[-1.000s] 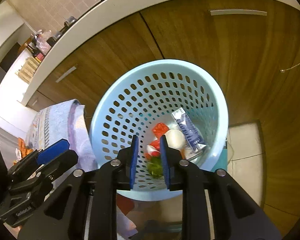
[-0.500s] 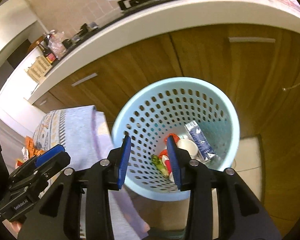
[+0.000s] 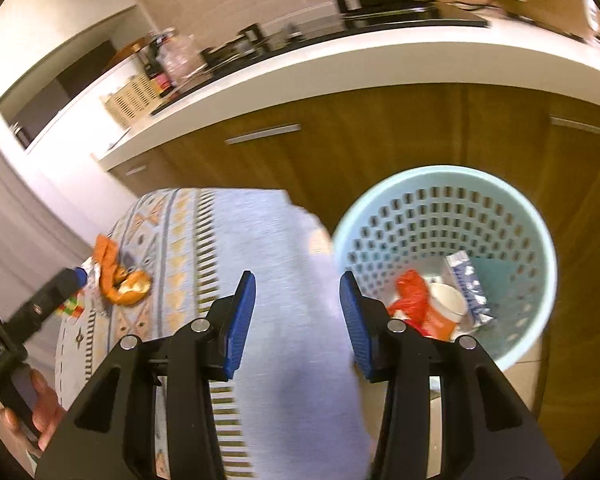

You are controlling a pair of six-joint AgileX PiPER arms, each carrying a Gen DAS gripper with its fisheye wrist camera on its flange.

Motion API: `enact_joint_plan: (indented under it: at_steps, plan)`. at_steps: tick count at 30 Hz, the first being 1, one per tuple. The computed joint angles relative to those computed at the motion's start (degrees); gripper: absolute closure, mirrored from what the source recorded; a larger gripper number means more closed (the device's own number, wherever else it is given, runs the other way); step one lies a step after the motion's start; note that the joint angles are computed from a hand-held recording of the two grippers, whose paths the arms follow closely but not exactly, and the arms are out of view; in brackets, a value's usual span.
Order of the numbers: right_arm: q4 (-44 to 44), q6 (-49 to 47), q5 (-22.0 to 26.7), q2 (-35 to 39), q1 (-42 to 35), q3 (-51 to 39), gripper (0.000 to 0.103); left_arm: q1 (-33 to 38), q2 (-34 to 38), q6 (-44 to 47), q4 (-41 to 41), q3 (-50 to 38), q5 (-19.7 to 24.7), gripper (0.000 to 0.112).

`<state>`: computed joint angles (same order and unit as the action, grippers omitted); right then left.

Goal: Collect trash
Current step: 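Move back to the table and grasp the white heart-print paper with the left tool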

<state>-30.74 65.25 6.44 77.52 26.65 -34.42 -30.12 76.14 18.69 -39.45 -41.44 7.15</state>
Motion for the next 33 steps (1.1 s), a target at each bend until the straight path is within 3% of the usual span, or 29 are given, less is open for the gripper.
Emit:
enact_joint_plan:
  at_steps: [5, 8, 12, 16, 21, 28, 33]
  plan:
    - [-17.75, 19.72, 2.80, 3.94, 7.42, -4.25, 0.059, 10.78, -6.49, 12.20, -9.99, 4.28, 3.22, 0.042]
    - [-21.92, 24.23, 4.13, 6.97, 11.13, -7.39, 0.058, 18.66, -8.01, 24.84, -21.73, 6.45, 5.99, 0.030]
    - [-25.98, 27.43, 5.78, 10.76, 15.37, -11.17, 0.056, 29.05, -5.49, 36.90, -31.38, 6.91, 11.72, 0.028]
    - [-24.80, 25.82, 7.25, 14.90, 18.62, -15.82, 0.055, 32.85, 1.07, 40.02, -32.27, 4.42, 12.90, 0.028]
    - [-20.18, 19.30, 10.01, 17.97, 21.13, -21.29, 0.055, 32.83, 9.45, 40.63, -32.07, 0.86, 10.08, 0.028]
    - [-14.69, 11.70, 12.77, 21.38, 22.67, -27.67, 0.046, 33.85, 14.43, 50.68, -41.26, -0.26, 9.76, 0.028]
    - [-11.02, 7.30, 14.13, 23.88, 23.08, -31.66, 0.045, 33.43, 17.05, 54.76, -44.73, -0.92, 9.45, 0.028]
